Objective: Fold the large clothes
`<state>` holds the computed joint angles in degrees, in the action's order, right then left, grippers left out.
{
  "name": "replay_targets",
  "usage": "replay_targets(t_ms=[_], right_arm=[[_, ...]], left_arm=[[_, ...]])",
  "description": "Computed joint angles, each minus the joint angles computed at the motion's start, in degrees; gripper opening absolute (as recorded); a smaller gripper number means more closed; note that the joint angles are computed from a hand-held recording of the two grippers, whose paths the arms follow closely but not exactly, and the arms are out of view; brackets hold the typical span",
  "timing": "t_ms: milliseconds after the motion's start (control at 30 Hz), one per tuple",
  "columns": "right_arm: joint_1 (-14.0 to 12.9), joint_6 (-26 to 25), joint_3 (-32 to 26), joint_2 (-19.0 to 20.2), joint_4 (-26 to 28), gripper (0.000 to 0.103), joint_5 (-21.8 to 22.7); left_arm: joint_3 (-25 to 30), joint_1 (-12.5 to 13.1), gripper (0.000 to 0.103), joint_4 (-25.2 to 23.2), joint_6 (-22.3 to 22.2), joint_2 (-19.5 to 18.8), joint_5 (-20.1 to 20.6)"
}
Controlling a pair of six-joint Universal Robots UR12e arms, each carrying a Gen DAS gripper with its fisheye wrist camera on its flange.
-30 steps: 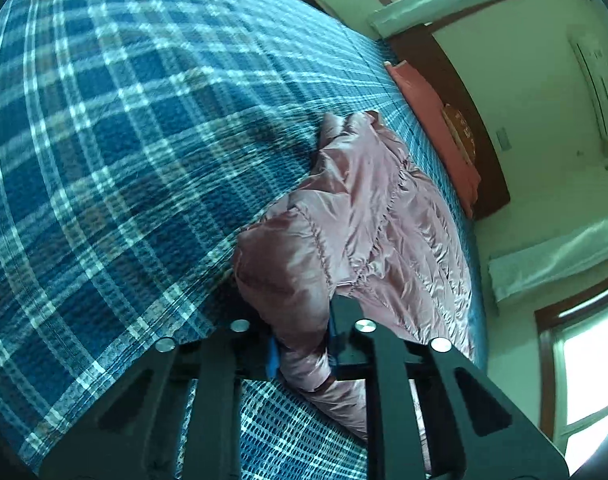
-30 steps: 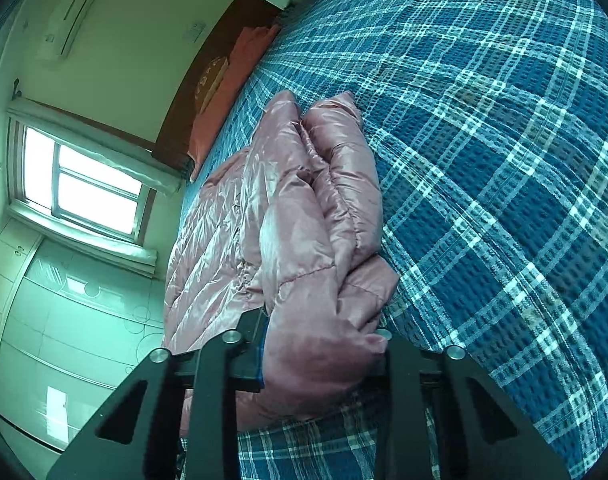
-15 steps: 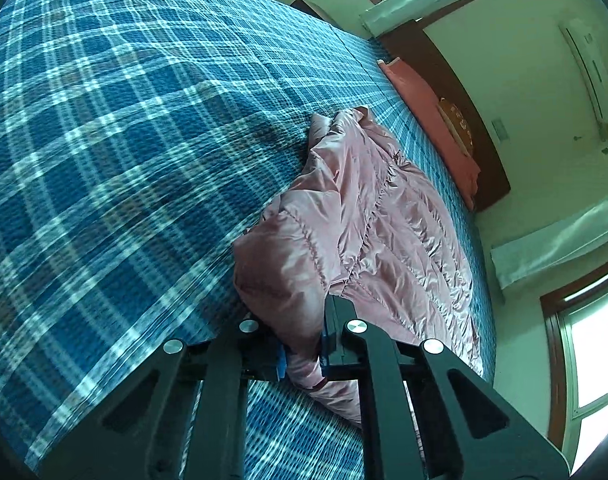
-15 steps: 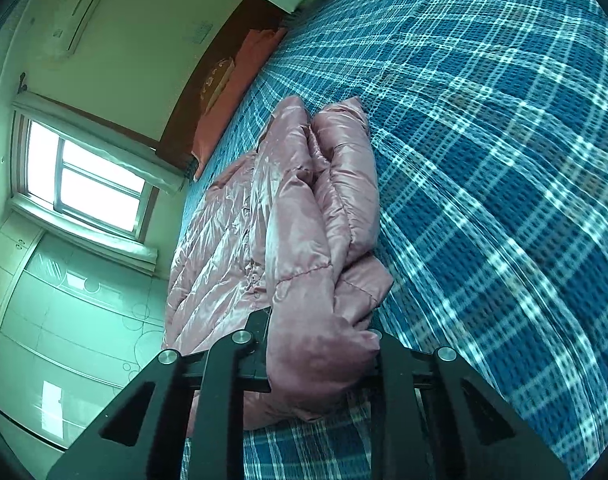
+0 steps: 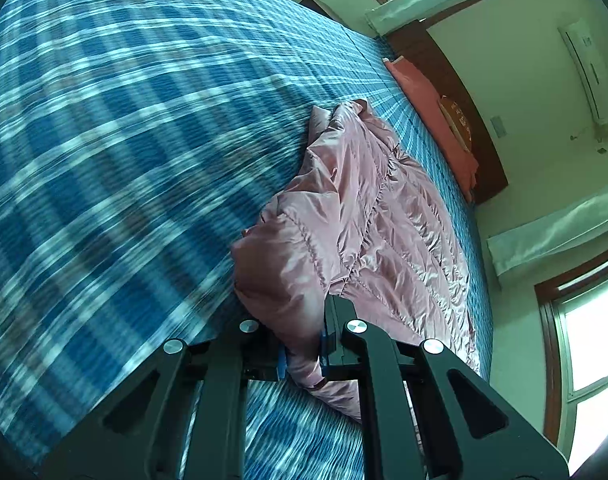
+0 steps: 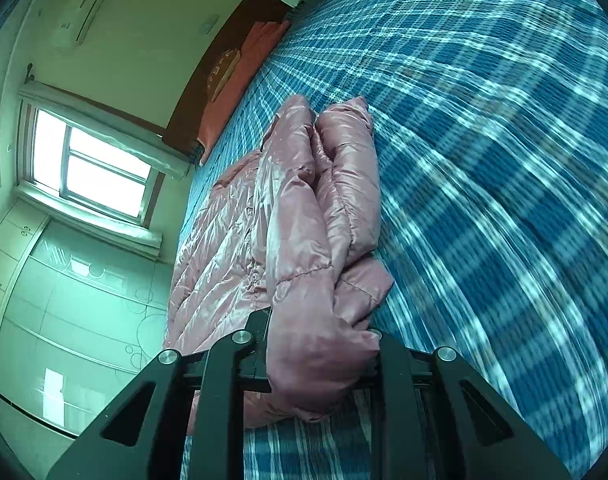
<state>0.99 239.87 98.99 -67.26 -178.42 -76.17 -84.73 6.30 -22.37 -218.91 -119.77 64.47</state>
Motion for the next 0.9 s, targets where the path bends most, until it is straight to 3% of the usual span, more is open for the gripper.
replay_targets(t_ms=[467, 533, 600, 667, 700, 833, 900], right_arm=[[0.3, 0.0, 5.2, -3.1, -2.3, 0.021, 1.9], [0.1, 0.7, 5.0, -2.7, -3.1, 0.026, 2.0], [0.1, 2.4, 6.1, -3.1, -4.7, 0.033, 1.2], [0.1, 3.0, 6.7, -3.5, -5.7, 0.042, 0.1], [0.1, 3.2, 7.0, -3.7, -6.0, 0.051, -0.6], [-0.5, 4.7, 8.4, -4.2, -8.6, 0.054, -1.7], [-1.0, 4.1, 8.7, -4.6, -7.5, 0.051, -0.9]], left_arm=[[-6.6, 1.7, 0.012, 2.1, 3.5, 4.2, -2.1], [-6.4, 1.7, 0.019, 2.1, 4.4, 4.0, -1.8], [-6.9, 1.9, 0.034, 3.0, 3.3, 4.1, -1.9], [-7.1, 2.2, 0.056, 3.6, 2.4, 4.1, -1.8], [-7.4, 2.3, 0.059, 4.0, 2.2, 4.2, -1.7], [-7.6, 2.9, 0.061, 3.8, 1.3, 4.0, -1.5], [-7.6, 3.1, 0.055, 3.7, 1.1, 3.7, -1.4]])
